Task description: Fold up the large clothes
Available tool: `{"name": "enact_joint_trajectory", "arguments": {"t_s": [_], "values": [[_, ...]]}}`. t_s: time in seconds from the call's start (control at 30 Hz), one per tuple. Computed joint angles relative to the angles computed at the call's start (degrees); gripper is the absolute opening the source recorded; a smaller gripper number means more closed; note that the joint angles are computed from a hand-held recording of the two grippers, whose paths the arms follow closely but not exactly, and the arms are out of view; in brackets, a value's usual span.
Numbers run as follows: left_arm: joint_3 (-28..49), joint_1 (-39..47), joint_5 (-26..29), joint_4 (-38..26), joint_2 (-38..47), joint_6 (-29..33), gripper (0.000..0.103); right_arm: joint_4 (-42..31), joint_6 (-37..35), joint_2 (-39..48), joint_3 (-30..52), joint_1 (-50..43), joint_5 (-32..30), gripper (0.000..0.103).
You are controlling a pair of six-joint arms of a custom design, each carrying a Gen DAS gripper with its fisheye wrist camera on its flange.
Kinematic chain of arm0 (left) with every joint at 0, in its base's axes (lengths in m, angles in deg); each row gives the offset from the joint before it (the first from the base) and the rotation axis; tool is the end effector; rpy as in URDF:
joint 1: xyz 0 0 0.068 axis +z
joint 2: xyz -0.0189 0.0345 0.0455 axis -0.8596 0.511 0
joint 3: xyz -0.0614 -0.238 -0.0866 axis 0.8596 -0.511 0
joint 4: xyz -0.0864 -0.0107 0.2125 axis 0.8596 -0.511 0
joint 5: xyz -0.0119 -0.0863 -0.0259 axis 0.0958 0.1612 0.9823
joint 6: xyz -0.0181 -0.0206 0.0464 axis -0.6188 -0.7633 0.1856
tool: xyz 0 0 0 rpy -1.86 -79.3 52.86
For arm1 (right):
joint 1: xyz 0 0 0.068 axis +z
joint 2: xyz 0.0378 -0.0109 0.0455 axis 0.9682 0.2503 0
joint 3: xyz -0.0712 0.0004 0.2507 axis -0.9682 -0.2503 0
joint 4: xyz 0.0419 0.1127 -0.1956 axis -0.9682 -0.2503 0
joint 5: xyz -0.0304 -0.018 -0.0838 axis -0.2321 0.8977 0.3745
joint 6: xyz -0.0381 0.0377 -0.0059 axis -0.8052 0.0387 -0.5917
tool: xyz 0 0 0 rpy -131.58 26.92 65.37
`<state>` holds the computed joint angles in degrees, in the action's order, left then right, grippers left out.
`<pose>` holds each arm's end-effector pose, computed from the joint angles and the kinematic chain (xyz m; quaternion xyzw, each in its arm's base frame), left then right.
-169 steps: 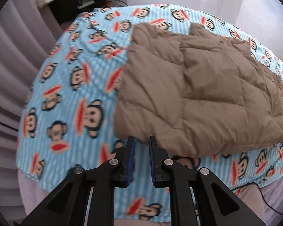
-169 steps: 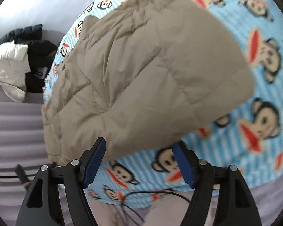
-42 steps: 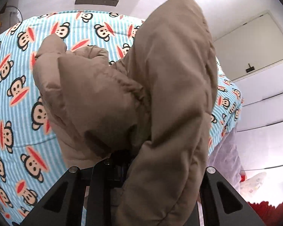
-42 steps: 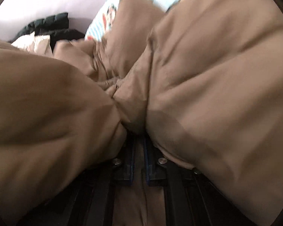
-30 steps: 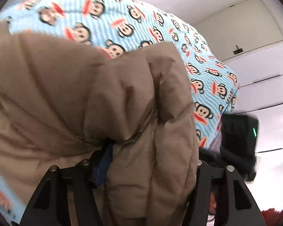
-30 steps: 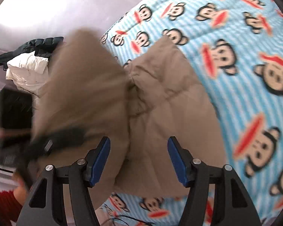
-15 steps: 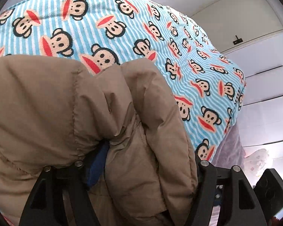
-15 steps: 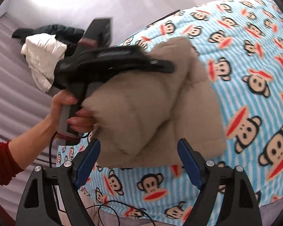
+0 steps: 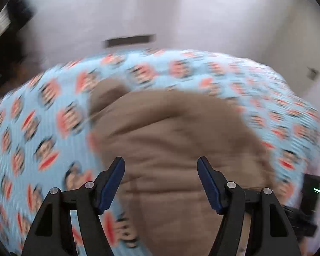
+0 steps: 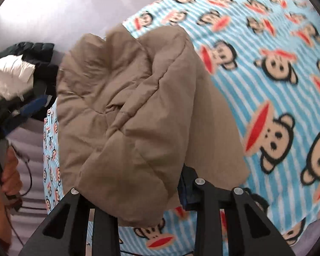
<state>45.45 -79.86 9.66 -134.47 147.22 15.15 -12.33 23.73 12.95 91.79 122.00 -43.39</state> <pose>0.4051 -0.1532 0.2221 0.2934 0.9350 -0.0244 0.1979 0.2153 0.2203 0.1493 0.3306 0.8629 0.3227 0.2049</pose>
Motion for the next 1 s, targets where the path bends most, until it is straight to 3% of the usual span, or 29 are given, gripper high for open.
{"name": "enact_joint_trajectory", "arguments": {"t_s": [0.17,0.3,0.47,0.7,1.0], "values": [[-7.94,1.99,-1.07,9.05,3.02,-3.72,0.075,-2.39,-2.28,3.14,3.01,0.06,-1.25,0.034],[-7.22,1.64,-1.94,10.16,5.17,-5.38,0.079,-6.69,-3.79,3.30,5.84,-1.37,-3.77,0.035],[-7.63,1.23,-2.68,10.79,5.30,-4.99,0.079,-22.49,-8.82,1.70,14.43,-2.99,-5.82,0.050],[-8.92,1.06,-2.59,11.49,4.37,-5.49,0.079,-44.03,-16.91,-1.00,27.19,-3.12,-0.97,0.050],[-9.22,1.40,-2.18,11.14,3.94,-5.26,0.079,-58.80,-21.86,1.43,40.06,-2.32,3.14,0.050]]}}
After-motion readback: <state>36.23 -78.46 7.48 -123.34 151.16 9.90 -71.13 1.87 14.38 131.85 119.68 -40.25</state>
